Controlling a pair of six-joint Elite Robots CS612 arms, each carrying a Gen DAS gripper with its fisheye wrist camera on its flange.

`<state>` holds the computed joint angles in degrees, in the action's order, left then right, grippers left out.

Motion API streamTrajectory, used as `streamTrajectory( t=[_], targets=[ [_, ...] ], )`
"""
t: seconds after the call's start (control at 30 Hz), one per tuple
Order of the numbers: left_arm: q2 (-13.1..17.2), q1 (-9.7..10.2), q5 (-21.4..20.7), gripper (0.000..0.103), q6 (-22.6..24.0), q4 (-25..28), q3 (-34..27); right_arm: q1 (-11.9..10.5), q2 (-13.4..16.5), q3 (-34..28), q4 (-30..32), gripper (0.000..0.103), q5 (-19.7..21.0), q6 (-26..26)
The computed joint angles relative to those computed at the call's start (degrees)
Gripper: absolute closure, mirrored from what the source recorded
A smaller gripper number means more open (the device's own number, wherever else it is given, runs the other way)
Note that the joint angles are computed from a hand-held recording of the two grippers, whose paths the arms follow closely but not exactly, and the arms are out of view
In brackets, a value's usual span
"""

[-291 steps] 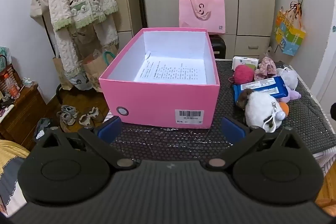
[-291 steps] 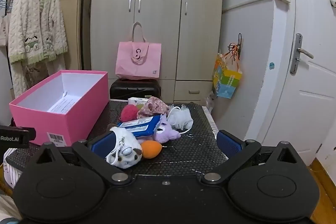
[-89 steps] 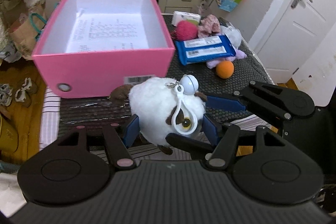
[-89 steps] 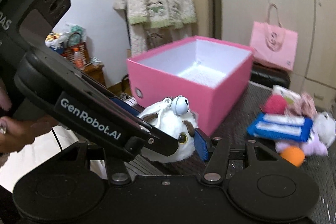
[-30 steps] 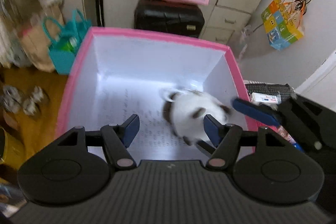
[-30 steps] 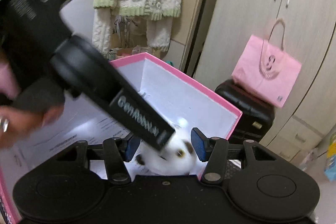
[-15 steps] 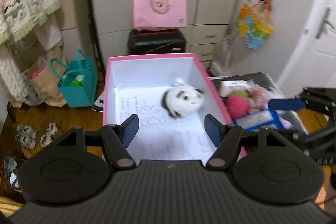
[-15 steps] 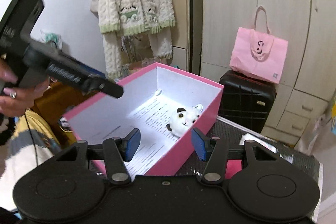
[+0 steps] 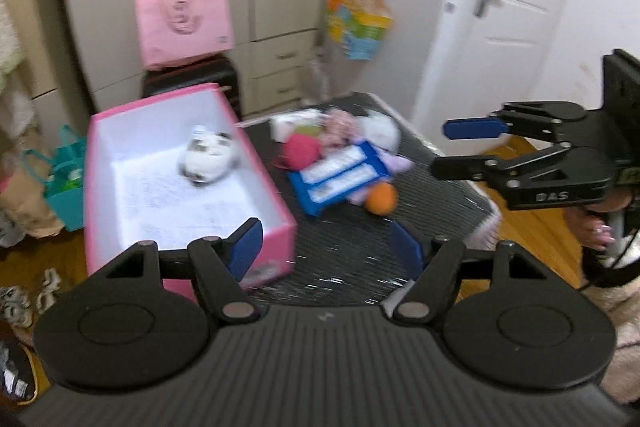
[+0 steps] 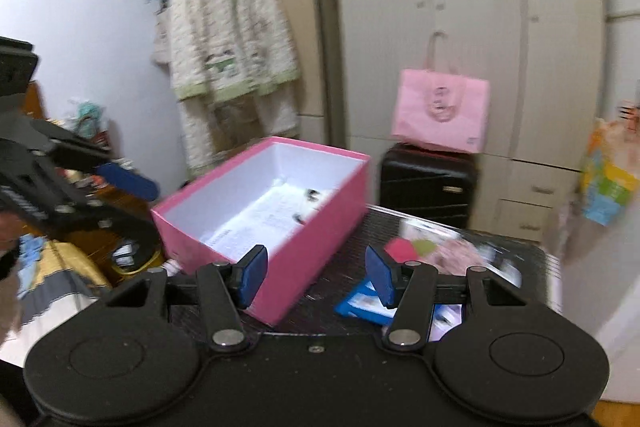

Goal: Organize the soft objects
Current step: 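Grasp the orange sponge ball with the left gripper while the right gripper grasps the white bath puff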

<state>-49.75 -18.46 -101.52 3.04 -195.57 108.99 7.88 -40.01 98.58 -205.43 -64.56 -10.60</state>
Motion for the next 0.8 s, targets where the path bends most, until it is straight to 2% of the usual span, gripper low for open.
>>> streamTrajectory(
  t=[0.17, 0.3, 0.4, 0.57, 0.67, 0.8],
  targets=[
    [0.72, -1.47, -2.31, 0.033, 2.54, 0.22, 0.1, -1.48, -0.12, 3.68, -3.5, 0.043, -0.57, 1.9],
    [2.17, -2.47, -2.85, 0.033, 3.49, -2.34, -0.42, -3.08, 0.3, 5.77, -6.5, 0.043, 0.37, 3.45],
    [3.9, -4.16, 0.39, 0.033, 2.47, -4.14, -1.28, -4.25, 0.85, 7.1, -8.8, 0.043, 1.63, 4.33],
    [7.13, -4.8, -2.0, 0.033, 0.06, -0.98, -4.22, -5.66, 2.13, 7.18, -9.69, 0.043, 1.84, 4.82],
    [9.2, -5.16, -3.0, 0.033, -0.91, 0.59, -6.09, -6.67, 3.78, 6.1, -9.72, 0.043, 3.87, 4.67],
    [12.79, -5.37, -2.69, 0.033, -2.87, -1.81, -8.72, -7.11, 6.39, 3.89, -10.11, 0.043, 3.98, 3.51]
  ],
)
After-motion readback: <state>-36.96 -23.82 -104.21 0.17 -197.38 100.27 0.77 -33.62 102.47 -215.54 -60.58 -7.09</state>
